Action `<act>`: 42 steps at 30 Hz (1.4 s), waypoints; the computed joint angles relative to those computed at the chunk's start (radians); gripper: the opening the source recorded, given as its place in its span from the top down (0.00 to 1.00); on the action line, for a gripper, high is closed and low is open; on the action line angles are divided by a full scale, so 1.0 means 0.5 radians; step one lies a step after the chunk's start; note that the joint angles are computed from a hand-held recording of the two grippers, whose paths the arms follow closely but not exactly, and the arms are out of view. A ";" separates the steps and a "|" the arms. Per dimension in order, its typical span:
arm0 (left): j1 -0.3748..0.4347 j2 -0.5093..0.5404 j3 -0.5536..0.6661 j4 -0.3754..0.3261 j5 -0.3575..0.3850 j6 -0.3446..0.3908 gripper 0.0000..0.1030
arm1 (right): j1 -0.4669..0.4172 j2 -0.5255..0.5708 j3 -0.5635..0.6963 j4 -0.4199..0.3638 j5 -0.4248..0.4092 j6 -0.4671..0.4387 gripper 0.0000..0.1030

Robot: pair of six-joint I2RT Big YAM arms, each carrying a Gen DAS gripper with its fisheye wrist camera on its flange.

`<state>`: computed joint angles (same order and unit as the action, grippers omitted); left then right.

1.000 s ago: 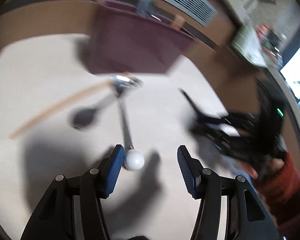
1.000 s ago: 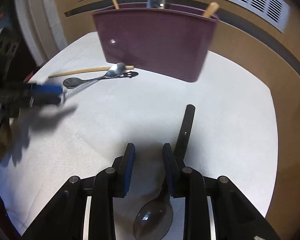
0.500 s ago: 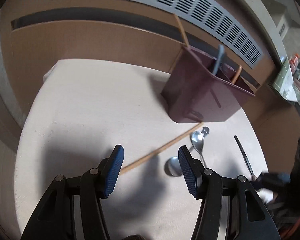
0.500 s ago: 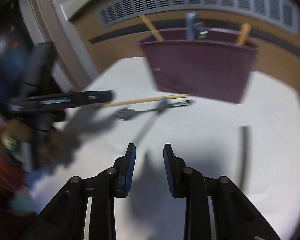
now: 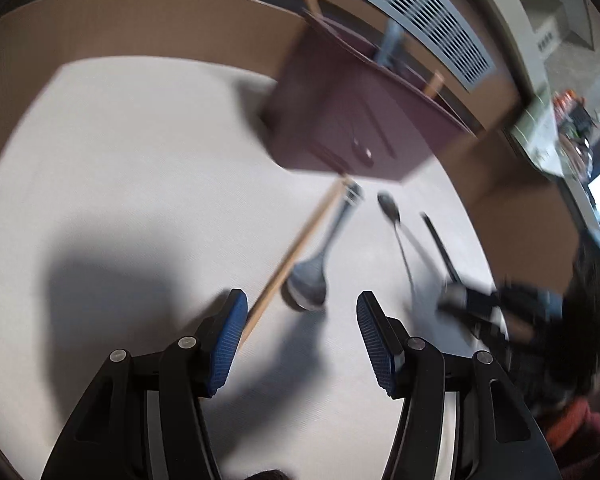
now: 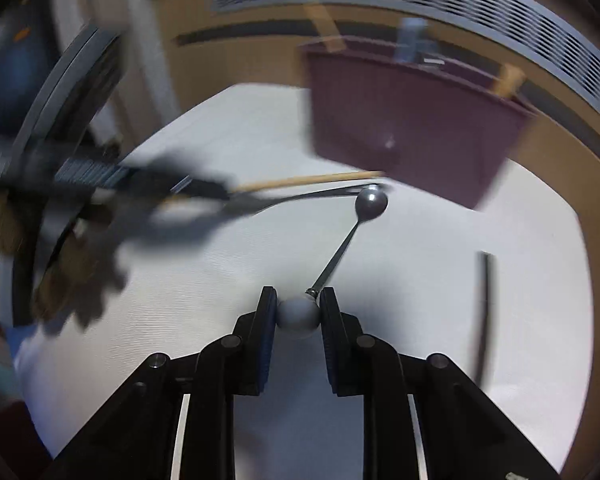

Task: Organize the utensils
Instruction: 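Grasp the white-ball-handled spoon with the right tool while the left tool closes on a wooden chopstick, then lift the chopstick with the left tool while the right tool raises the white-ball spoon over the caddy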

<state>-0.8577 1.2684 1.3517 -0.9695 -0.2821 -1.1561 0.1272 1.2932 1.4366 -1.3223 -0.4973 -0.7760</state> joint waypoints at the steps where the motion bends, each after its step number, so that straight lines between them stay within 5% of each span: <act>1: -0.008 0.027 0.029 0.015 0.058 0.015 0.44 | -0.034 0.013 0.027 0.018 -0.001 0.021 0.82; 4: -0.041 0.110 0.137 -0.004 0.071 0.094 0.44 | -0.123 0.051 0.126 0.047 -0.039 0.057 0.81; 11: -0.015 0.402 0.562 -0.574 -0.423 0.198 0.43 | -0.262 0.035 0.250 -0.033 -0.217 -0.003 0.81; 17: 0.029 0.421 0.523 -0.504 -0.361 0.185 0.43 | -0.294 0.046 0.328 -0.072 -0.288 -0.036 0.81; 36: 0.008 0.599 0.680 -0.704 -0.454 0.235 0.45 | -0.325 -0.005 0.243 0.057 -0.315 0.078 0.81; 37: 0.009 0.612 0.699 -0.729 -0.464 0.224 0.48 | -0.326 -0.011 0.235 0.068 -0.312 0.079 0.81; 39: 0.018 0.634 0.731 -0.758 -0.488 0.233 0.79 | -0.327 -0.025 0.216 0.102 -0.290 0.069 0.81; 42: 0.051 0.609 0.705 -0.652 -0.398 0.314 0.88 | -0.326 -0.041 0.193 0.146 -0.252 0.067 0.81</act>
